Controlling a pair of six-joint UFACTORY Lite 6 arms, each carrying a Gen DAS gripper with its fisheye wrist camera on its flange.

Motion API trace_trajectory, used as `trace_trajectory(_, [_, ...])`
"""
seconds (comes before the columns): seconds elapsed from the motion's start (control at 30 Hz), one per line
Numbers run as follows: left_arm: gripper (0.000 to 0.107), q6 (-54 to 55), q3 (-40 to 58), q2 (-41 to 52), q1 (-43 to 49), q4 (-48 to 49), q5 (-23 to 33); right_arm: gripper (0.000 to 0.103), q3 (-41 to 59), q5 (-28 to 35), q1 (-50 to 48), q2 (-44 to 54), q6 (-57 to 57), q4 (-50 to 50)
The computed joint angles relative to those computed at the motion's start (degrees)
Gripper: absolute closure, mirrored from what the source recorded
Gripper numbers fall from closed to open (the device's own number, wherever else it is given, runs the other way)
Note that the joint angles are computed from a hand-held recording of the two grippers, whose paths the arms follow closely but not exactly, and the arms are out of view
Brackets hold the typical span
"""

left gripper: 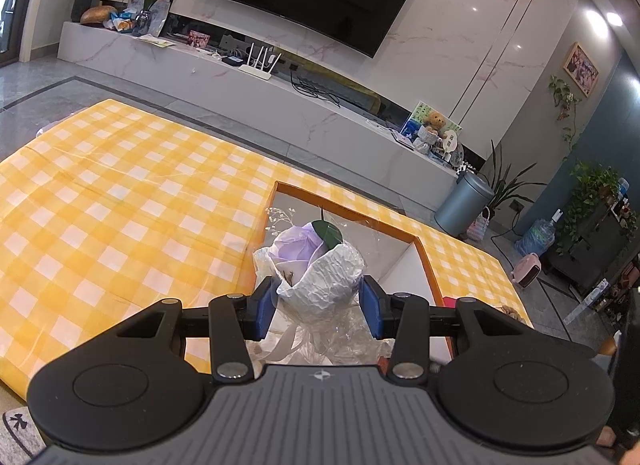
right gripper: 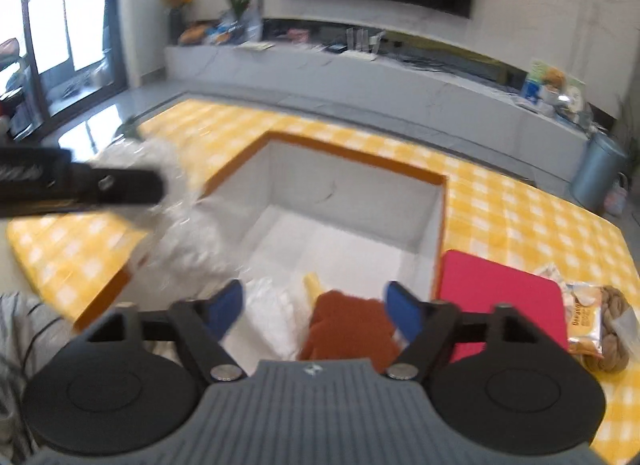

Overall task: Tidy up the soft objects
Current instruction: 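Lower the sponge into the box and open the right gripper while the left gripper releases the plastic bag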

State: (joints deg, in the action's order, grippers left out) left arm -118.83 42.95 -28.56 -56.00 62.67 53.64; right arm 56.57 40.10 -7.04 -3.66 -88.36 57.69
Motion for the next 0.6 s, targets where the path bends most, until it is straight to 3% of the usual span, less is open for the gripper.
trace_trajectory(0.07, [0.056,0.1,0.0,0.0,0.1,-0.1,0.0,0.061,0.0,-2.3,1.1,1.6,0.5,-0.6])
trace_trajectory(0.17, [0.056,-0.4,0.1,0.6,-0.3,-0.4,0.5,0.079,0.9,-4.0,3.2,5.9,2.7,-4.2])
trace_trajectory(0.3, [0.056,-0.5,0.4,1.1,-0.5,-0.6,0.7,0.080,0.3,-11.7,8.8,9.8,7.7,-11.6])
trace_trajectory(0.4, [0.056,-0.5,0.6,1.5,-0.5,-0.7,0.7,0.079,-2.9,-18.0,13.8,9.2,16.0,-22.6])
trace_trajectory(0.5, [0.056,-0.9,0.3,1.9,-0.5,-0.9,0.6,0.079,-1.5,-17.7,15.0,10.1,22.5,-28.0])
trace_trajectory(0.6, [0.056,-1.0,0.2,2.1,-0.6,-0.8,0.7,0.078,-0.4,-16.6,14.3,11.0,22.1,-27.6])
